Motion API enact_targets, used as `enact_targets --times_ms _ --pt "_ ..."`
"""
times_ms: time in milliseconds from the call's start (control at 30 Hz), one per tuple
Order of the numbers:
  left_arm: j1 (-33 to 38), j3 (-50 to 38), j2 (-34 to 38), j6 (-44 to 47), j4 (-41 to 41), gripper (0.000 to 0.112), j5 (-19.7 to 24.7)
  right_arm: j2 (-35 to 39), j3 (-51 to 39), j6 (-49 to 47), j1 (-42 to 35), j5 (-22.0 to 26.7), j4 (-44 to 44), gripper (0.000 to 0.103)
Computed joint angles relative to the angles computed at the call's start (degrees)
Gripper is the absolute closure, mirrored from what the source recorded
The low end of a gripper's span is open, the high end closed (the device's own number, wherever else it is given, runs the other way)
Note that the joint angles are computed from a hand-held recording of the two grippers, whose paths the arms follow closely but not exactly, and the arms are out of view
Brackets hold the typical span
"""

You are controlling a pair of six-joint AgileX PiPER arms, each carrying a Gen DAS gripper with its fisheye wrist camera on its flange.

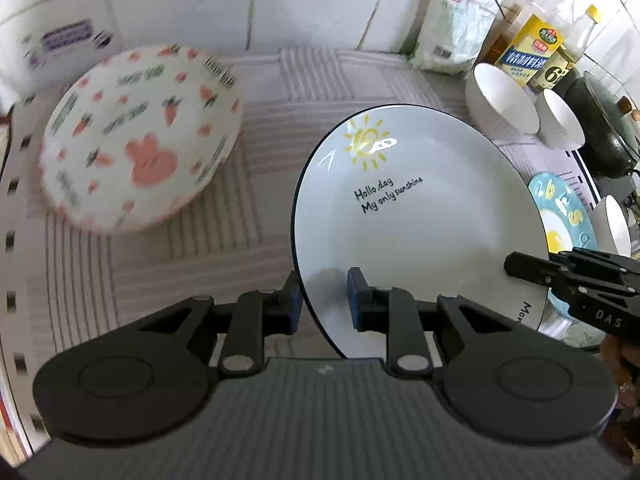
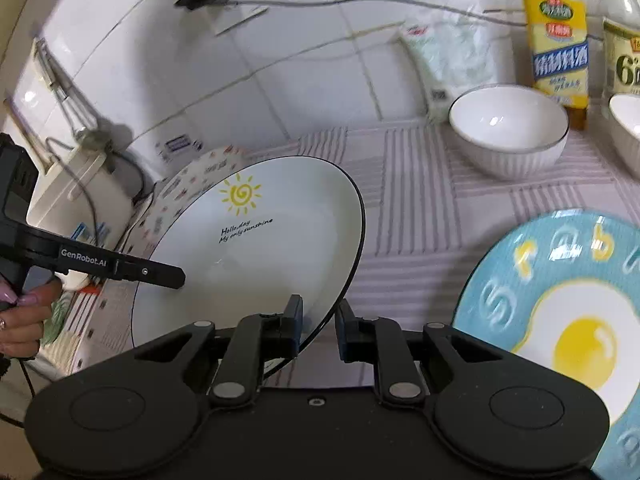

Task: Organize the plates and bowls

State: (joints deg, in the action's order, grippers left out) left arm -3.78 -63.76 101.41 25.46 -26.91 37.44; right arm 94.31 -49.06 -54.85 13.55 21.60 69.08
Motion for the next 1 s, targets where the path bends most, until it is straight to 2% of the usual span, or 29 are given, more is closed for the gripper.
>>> enact_targets --times_ms 100,200,300,467,667,767,867,900,1000 --pt "-1.0 -5.3 4.2 -0.9 1.3 0.09 0.4 2.2 -1.7 -1.7 -1.3 -0.5 2.3 0.081" --pt "-3.8 -11.7 8.2 -6.8 8.5 0.088 2.4 5.3 -3.9 -2.6 -1.8 -0.8 3.8 0.08" --pt "-5.3 -17.4 11.8 -10.7 12.5 0.088 4.8 8.0 -5.4 -3.5 -2.2 -0.6 4.9 0.078" --pt "-5.3 -23.0 16.0 -12.5 14.8 0.087 7.0 11.1 -7.4 -4.3 -1.9 -1.1 6.9 0.078" --pt "-5.9 -26.5 19.2 -15.9 18.1 0.087 8.0 14.4 -10.4 -0.2 -0.6 -2.1 3.4 0.075" --pt "-6.2 -26.8 19.9 -17.5 19.0 0.086 7.7 15.2 -12.5 8.3 0.0 -1.7 -5.5 0.074" --pt "-5.4 -30.9 22.3 -19.8 18.2 0.086 13.0 15.8 -14.7 19.4 1.7 -2.4 -17.5 0.071" --pt "-5.3 -31.5 22.6 -20.3 18.7 0.088 14.2 15.7 -14.6 21.2 2.3 -3.3 -19.3 0.071" --pt "-5.2 -29.9 20.7 -18.6 18.5 0.087 13.9 15.0 -14.6 27.9 2.5 -2.9 -22.6 0.067"
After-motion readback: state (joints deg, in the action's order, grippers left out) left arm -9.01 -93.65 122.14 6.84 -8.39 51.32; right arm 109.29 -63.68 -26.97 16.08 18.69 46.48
